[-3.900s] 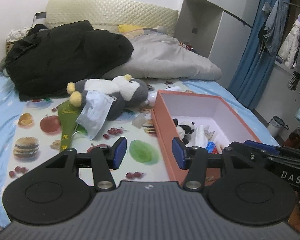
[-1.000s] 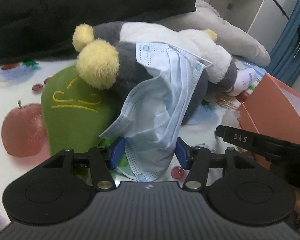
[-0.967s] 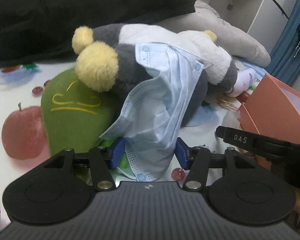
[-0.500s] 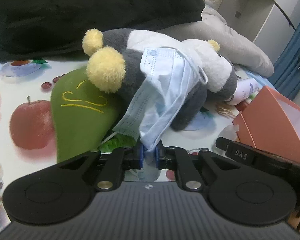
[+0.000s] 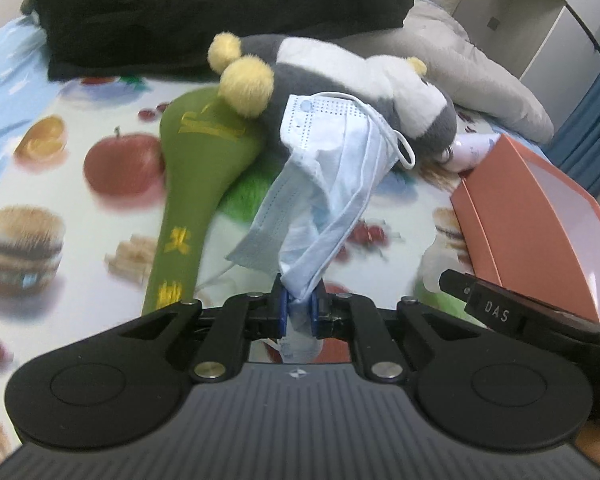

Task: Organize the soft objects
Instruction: 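Lift the face mask with the left gripper while the right gripper lifts the clear piece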

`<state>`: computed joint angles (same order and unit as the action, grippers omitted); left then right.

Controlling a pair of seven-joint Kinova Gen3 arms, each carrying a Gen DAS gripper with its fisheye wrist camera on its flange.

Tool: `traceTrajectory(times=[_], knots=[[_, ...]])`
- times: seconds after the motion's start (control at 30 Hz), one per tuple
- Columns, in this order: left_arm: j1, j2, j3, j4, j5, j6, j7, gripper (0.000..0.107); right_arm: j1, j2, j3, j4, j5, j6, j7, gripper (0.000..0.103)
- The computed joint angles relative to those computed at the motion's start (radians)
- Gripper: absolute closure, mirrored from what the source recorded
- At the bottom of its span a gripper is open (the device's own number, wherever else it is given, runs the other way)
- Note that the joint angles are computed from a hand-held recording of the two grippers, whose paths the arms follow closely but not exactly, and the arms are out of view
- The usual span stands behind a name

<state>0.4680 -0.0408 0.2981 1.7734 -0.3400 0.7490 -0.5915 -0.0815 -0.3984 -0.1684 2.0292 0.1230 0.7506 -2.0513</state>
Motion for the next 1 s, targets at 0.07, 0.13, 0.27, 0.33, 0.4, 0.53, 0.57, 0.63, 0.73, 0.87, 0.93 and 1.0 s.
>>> traceTrajectory(times=[0.07,0.13,0.27,0.33,0.4,0.53,0.57,0.63,0.73,0.87,0.93,1.0], knots=[[0.008,-0.021,0.011,0.007,0.003,0.027,0.019,0.095,-0.017,-0.035,0.010,0.004,-0.018,0.030,0.020,0.087],[0.012,-0.043,0.023,0.013,0.018,0.049,0.024,0.095,-0.030,-0.073,0.016,0.009,-0.038,0.062,0.041,0.087],[0.013,-0.080,0.048,0.026,0.056,0.091,0.032,0.095,-0.055,-0.145,0.032,0.017,-0.088,0.128,0.084,0.087],[0.012,-0.097,0.062,0.035,0.077,0.107,0.035,0.095,-0.061,-0.183,0.034,0.026,-0.103,0.155,0.107,0.087],[0.012,-0.107,0.084,0.039,0.083,0.128,0.053,0.095,-0.061,-0.211,0.031,0.031,-0.122,0.185,0.120,0.087],[0.018,-0.132,0.114,0.052,0.111,0.149,0.067,0.095,-0.070,-0.271,0.051,0.038,-0.155,0.249,0.160,0.087],[0.020,-0.138,0.125,0.054,0.113,0.153,0.075,0.095,-0.068,-0.286,0.055,0.039,-0.163,0.266,0.167,0.087],[0.022,-0.143,0.144,0.056,0.113,0.159,0.087,0.095,-0.062,-0.316,0.061,0.045,-0.175,0.299,0.178,0.087],[0.026,-0.161,0.166,0.072,0.117,0.148,0.098,0.095,-0.048,-0.350,0.069,0.055,-0.195,0.347,0.185,0.087],[0.042,-0.166,0.170,0.064,0.136,0.161,0.052,0.094,-0.025,-0.380,0.079,0.057,-0.207,0.392,0.188,0.089],[0.046,-0.166,0.168,0.057,0.151,0.165,0.027,0.093,-0.018,-0.384,0.088,0.055,-0.209,0.404,0.194,0.088],[0.056,-0.154,0.159,0.038,0.172,0.182,-0.026,0.078,-0.006,-0.392,0.098,0.051,-0.212,0.411,0.193,0.087]])
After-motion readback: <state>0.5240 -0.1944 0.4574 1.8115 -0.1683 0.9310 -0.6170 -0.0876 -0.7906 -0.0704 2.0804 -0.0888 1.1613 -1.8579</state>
